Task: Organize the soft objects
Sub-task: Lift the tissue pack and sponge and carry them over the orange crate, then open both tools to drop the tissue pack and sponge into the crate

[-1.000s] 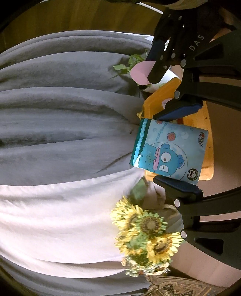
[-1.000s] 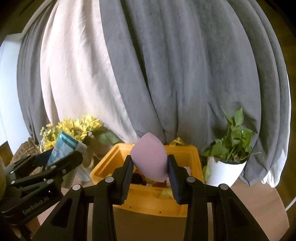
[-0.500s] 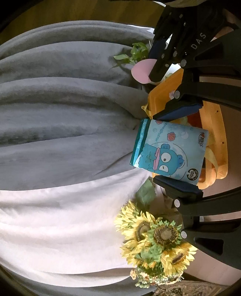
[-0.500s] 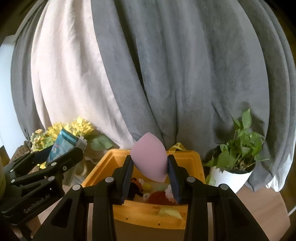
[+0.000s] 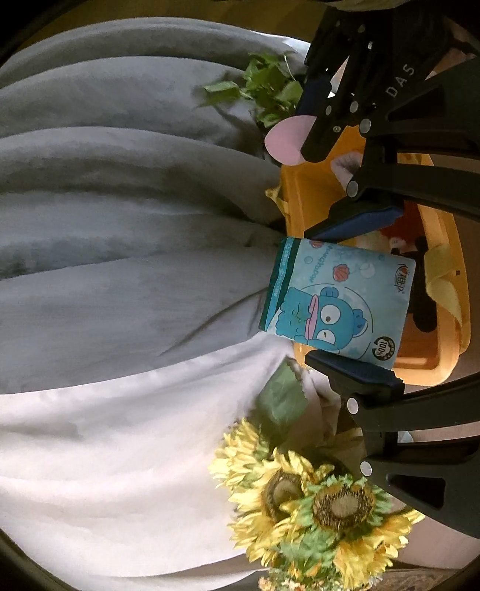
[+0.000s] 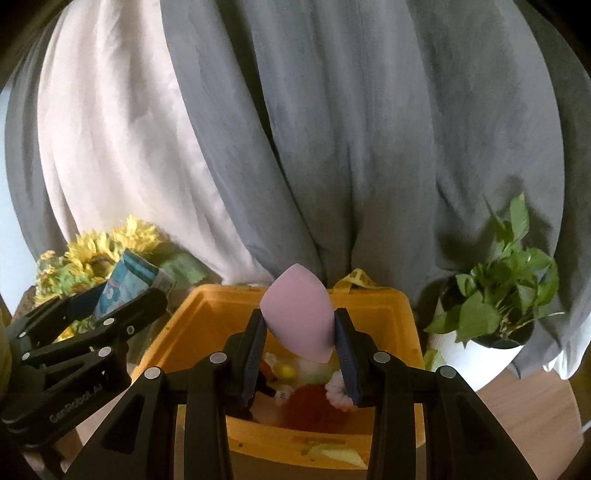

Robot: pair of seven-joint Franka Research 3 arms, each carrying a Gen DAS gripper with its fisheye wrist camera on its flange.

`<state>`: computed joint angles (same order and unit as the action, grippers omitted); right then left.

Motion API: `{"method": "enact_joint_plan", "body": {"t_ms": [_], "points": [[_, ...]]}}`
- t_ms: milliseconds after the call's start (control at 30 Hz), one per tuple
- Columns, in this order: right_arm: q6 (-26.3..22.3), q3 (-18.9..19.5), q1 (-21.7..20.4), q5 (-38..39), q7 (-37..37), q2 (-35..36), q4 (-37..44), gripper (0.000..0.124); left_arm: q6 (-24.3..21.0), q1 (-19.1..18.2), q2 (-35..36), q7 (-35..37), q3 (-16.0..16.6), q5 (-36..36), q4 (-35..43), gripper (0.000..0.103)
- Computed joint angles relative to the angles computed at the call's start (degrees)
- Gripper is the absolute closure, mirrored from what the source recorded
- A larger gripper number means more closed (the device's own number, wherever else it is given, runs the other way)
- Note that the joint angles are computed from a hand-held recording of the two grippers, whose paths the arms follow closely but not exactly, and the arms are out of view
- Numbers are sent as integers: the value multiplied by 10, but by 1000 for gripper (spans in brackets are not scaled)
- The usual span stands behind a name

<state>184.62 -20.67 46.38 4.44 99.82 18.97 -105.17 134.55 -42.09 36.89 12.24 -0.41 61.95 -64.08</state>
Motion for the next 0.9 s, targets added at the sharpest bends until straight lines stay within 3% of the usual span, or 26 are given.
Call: {"method": "enact_joint_plan", "body": {"t_ms": [567, 800, 900], "points": [[-162, 163, -165, -30, 2, 88, 131, 86, -25, 31, 130, 181, -9, -190, 157, 45], [-208, 196, -194, -24, -15, 110, 168, 85, -39, 37, 164, 232, -10, -254, 207, 45], [-217, 193, -194, -22, -8, 115, 176, 83, -32, 35, 159, 228, -3, -263, 198, 44]]}}
